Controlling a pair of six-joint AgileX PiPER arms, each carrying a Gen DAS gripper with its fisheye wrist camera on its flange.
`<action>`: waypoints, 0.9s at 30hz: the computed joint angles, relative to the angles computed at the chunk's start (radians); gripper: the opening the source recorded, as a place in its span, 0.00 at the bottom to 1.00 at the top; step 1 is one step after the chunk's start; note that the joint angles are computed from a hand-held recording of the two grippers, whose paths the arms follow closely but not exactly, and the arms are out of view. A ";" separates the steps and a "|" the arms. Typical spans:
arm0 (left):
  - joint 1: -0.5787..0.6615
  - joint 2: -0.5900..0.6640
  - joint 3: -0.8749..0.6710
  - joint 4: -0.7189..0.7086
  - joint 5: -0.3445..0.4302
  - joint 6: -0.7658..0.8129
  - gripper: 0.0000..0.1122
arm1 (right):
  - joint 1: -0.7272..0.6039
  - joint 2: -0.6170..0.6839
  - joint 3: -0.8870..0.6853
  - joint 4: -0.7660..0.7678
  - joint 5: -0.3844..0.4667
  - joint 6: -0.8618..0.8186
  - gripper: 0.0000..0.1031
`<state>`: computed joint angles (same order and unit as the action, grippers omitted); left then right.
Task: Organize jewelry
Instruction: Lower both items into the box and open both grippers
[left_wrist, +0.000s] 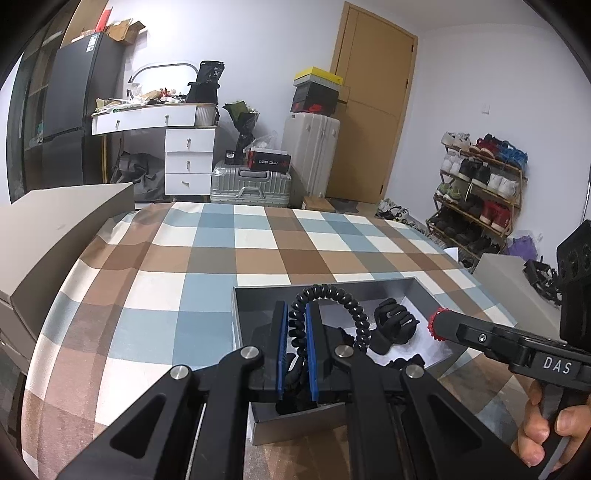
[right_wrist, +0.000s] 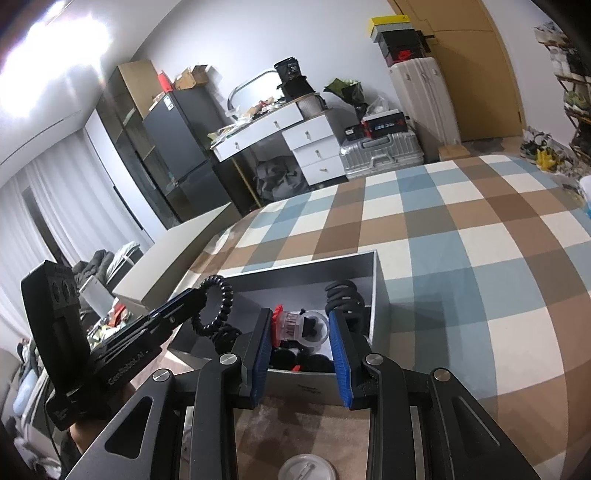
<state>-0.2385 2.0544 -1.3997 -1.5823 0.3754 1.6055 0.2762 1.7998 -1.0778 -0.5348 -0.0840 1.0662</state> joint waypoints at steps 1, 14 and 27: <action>-0.001 0.000 0.001 -0.001 0.000 0.002 0.04 | 0.000 0.001 -0.001 -0.033 0.000 0.031 0.28; -0.006 0.003 0.001 0.018 -0.015 -0.009 0.04 | 0.002 0.004 -0.002 -0.129 0.003 0.122 0.31; -0.011 0.007 -0.004 0.062 -0.008 -0.043 0.06 | 0.000 -0.019 0.016 0.023 0.016 -0.038 0.33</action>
